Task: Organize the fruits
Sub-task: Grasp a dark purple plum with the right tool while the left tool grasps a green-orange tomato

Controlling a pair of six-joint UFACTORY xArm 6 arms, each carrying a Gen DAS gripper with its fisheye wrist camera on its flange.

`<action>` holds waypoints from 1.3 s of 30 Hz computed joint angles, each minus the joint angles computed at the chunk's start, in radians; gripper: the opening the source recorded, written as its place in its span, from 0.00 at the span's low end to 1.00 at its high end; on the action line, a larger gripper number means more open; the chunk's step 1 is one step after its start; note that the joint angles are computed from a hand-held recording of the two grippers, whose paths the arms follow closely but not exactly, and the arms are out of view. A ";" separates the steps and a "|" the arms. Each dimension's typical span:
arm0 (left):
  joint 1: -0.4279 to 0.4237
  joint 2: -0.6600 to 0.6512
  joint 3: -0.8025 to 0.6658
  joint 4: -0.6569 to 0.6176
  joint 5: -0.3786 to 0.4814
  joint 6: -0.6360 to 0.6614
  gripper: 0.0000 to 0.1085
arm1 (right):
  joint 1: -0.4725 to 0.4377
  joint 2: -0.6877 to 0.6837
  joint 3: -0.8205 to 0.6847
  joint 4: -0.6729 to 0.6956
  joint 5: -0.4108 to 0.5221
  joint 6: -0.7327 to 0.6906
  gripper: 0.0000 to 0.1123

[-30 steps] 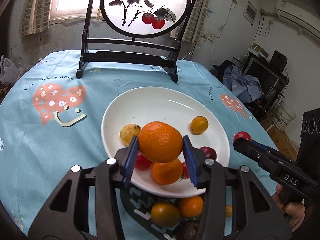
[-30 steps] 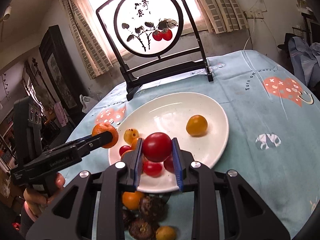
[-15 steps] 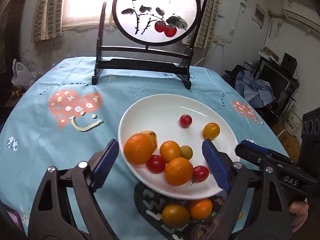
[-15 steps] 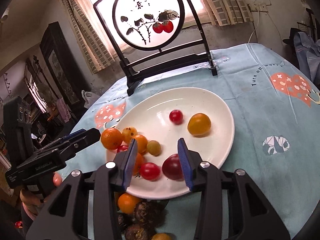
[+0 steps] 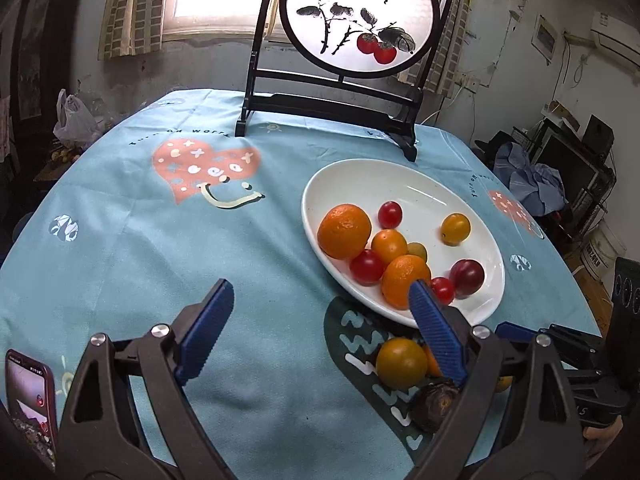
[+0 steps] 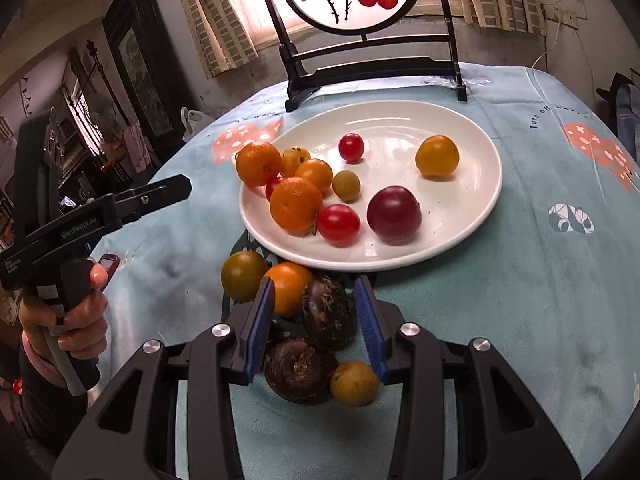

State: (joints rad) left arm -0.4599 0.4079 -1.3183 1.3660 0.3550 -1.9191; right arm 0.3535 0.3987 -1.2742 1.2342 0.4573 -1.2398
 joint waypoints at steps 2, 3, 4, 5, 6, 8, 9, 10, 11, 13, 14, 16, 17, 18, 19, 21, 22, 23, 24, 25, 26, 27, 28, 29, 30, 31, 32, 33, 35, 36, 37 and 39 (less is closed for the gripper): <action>-0.001 -0.001 0.004 -0.004 -0.001 0.003 0.84 | 0.004 0.005 0.003 -0.020 -0.011 0.014 0.37; -0.001 -0.002 0.006 -0.007 -0.004 0.005 0.84 | 0.005 0.009 0.002 -0.029 -0.015 0.019 0.37; 0.001 -0.002 0.008 -0.011 -0.008 0.008 0.84 | 0.006 0.013 0.000 -0.035 -0.018 0.023 0.37; 0.002 -0.002 0.009 -0.013 -0.011 0.010 0.84 | 0.005 0.015 0.002 -0.033 -0.019 0.020 0.37; 0.003 -0.004 0.011 -0.010 -0.014 0.006 0.84 | 0.007 0.018 0.001 -0.038 -0.025 0.023 0.37; 0.002 -0.007 0.014 -0.002 -0.013 -0.003 0.84 | 0.011 0.027 -0.003 -0.058 -0.040 0.040 0.37; 0.002 -0.009 0.016 0.000 -0.012 -0.005 0.84 | 0.012 0.032 -0.006 -0.070 -0.044 0.050 0.37; 0.001 -0.009 0.016 0.001 -0.011 -0.005 0.84 | 0.012 0.036 -0.008 -0.077 -0.046 0.056 0.37; 0.001 -0.009 0.016 -0.001 -0.012 -0.004 0.84 | 0.013 0.037 -0.008 -0.081 -0.049 0.058 0.36; 0.001 -0.011 0.018 0.001 -0.013 -0.005 0.84 | 0.015 0.043 -0.011 -0.086 -0.055 0.061 0.35; 0.001 -0.012 0.020 0.001 -0.012 -0.004 0.84 | 0.015 0.047 -0.013 -0.090 -0.057 0.064 0.35; 0.000 -0.012 0.019 -0.004 -0.010 0.004 0.84 | 0.015 0.053 -0.018 -0.100 -0.055 0.070 0.28; 0.000 -0.013 0.021 -0.007 -0.010 0.008 0.84 | 0.015 0.055 -0.020 -0.106 -0.054 0.076 0.25; -0.001 -0.013 0.022 -0.008 -0.011 0.012 0.84 | 0.014 0.058 -0.022 -0.108 -0.051 0.079 0.25; -0.002 -0.013 0.023 -0.013 -0.012 0.021 0.84 | 0.011 0.056 -0.021 -0.101 -0.046 0.077 0.24; -0.003 -0.006 0.020 -0.048 -0.023 0.076 0.84 | -0.002 0.055 -0.026 -0.083 -0.022 0.083 0.24; -0.003 0.003 0.014 -0.083 -0.031 0.125 0.84 | -0.013 0.054 -0.031 -0.062 0.002 0.082 0.24; -0.003 0.013 0.009 -0.113 -0.045 0.172 0.83 | -0.027 0.054 -0.036 -0.041 0.032 0.082 0.24; -0.003 0.024 0.003 -0.145 -0.064 0.222 0.82 | -0.043 0.053 -0.042 -0.016 0.069 0.080 0.24; -0.005 0.036 -0.006 -0.173 -0.078 0.269 0.81 | -0.055 0.050 -0.044 0.006 0.093 0.079 0.24; -0.009 0.047 -0.014 -0.196 -0.087 0.315 0.79 | -0.064 0.048 -0.044 0.024 0.108 0.076 0.24; -0.011 0.056 -0.019 -0.218 -0.102 0.357 0.74 | -0.070 0.044 -0.042 0.037 0.114 0.073 0.24; -0.011 0.067 -0.024 -0.247 -0.126 0.403 0.70 | -0.071 0.041 -0.039 0.045 0.110 0.072 0.24; -0.008 0.078 -0.025 -0.295 -0.163 0.462 0.64 | -0.071 0.038 -0.035 0.049 0.103 0.074 0.24; -0.008 0.091 -0.028 -0.351 -0.189 0.523 0.57 | -0.071 0.036 -0.031 0.051 0.099 0.076 0.24; -0.011 0.102 -0.032 -0.398 -0.199 0.574 0.54 | -0.072 0.033 -0.028 0.053 0.100 0.077 0.24; -0.016 0.112 -0.039 -0.435 -0.197 0.616 0.53 | -0.072 0.029 -0.022 0.060 0.100 0.073 0.24; -0.022 0.122 -0.046 -0.454 -0.192 0.641 0.52 | -0.071 0.026 -0.018 0.063 0.097 0.070 0.24; -0.029 0.140 -0.058 -0.501 -0.194 0.697 0.51 | -0.072 0.021 -0.014 0.070 0.095 0.063 0.24; -0.032 0.147 -0.062 -0.530 -0.199 0.731 0.50 | -0.073 0.019 -0.012 0.074 0.099 0.061 0.24; -0.034 0.153 -0.068 -0.536 -0.196 0.744 0.49 | -0.075 0.016 -0.008 0.077 0.101 0.059 0.24; -0.039 0.164 -0.083 -0.528 -0.181 0.746 0.49 | -0.075 0.013 -0.005 0.079 0.098 0.058 0.24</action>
